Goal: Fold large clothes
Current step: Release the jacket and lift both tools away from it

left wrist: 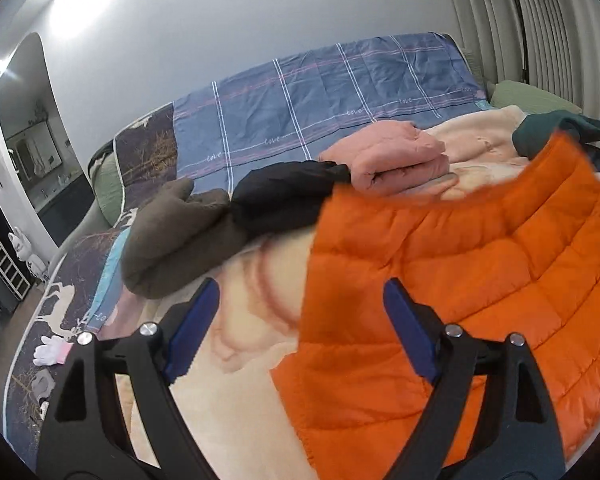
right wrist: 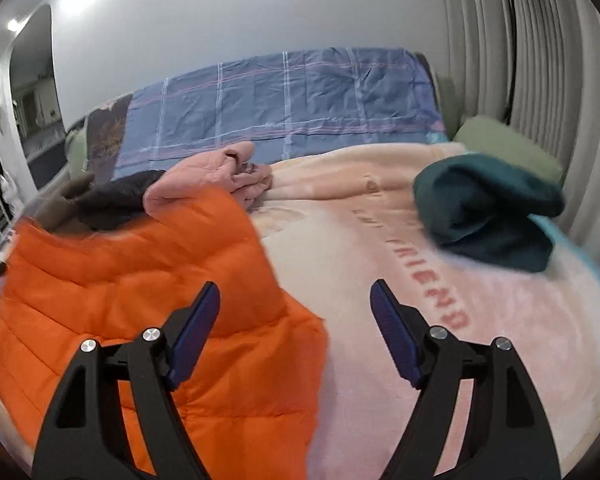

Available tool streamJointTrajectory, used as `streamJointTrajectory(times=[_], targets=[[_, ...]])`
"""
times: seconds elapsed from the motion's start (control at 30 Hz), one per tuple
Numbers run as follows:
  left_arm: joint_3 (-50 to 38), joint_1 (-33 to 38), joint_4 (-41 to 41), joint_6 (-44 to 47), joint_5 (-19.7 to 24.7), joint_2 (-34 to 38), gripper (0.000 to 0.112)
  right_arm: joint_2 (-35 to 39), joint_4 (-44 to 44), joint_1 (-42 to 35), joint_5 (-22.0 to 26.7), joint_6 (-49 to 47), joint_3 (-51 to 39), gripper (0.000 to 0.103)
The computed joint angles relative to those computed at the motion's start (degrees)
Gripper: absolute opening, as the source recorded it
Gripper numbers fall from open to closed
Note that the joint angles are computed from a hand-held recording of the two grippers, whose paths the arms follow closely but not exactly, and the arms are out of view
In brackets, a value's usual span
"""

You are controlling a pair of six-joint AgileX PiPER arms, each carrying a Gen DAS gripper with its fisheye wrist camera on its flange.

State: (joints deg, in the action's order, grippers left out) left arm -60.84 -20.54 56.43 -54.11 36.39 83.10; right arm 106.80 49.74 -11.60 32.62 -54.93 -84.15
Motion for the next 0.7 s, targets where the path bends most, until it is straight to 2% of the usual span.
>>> streamJointTrajectory(times=[0.07,0.1,0.13,0.17,0.23,0.27,0.3,0.37,0.43,0.5,0.53,0.6,0.63,0.7], targets=[[-1.04,0.58,-1.42,1.69,-1.00,1.02,0.085,-0.15,0.18,1.24,-1.11,-0.77,0.16,0.077],[-1.91,0.53,-2.24,2.41,-1.24,1.73,0.085,-0.49,-0.56,2.16,-2.31,-0.66,0.47,0.074],[-3.07,0.83,-3.89,3.93,-2.06,2.70,0.085,-0.86,-0.49,3.39,-3.65,-1.48,0.93,0.064],[-4.15,0.99,-5.57,5.57,-2.49,3.35,0.085,-0.76,-0.38,4.01,-3.52,-1.76,0.60,0.059],[-5.50,0.47,-8.67,7.72,-4.31,4.80,0.072,-0.15,1.04,5.40,-1.50,-2.69,-0.85,0.046],[-5.99,-0.08,-9.55,8.03,-4.76,5.60,0.067,0.11,2.17,5.84,-0.17,-3.46,-1.33,0.044],[-6.87,-0.36,-11.49,9.41,-5.25,6.74,0.061,0.01,2.81,6.24,0.62,-4.18,-1.11,0.043],[-8.97,-0.92,-14.24,11.43,-4.76,9.80,0.059,0.83,0.22,8.20,1.06,-2.31,-1.99,0.043],[-11.39,-1.20,-15.62,12.58,-2.28,14.45,0.058,3.11,-7.26,10.57,-0.31,4.52,-3.72,0.043],[-11.96,-1.43,-11.63,8.64,0.85,19.46,0.058,7.86,-15.35,11.73,-0.39,12.64,-6.55,0.043],[-10.90,-0.43,-11.28,7.25,-0.15,20.77,0.058,11.18,-15.96,11.13,0.77,14.15,-8.19,0.043],[-6.95,3.10,-16.88,7.59,-6.81,19.46,0.058,15.28,-10.30,8.96,6.71,13.67,-11.96,0.043],[-6.19,3.81,-18.25,8.36,-7.89,19.01,0.058,15.38,-8.32,8.54,7.00,12.24,-11.56,0.043],[-4.53,3.45,-16.00,5.39,-8.49,18.34,0.058,14.44,-9.76,9.50,5.25,12.18,-10.35,0.043]])
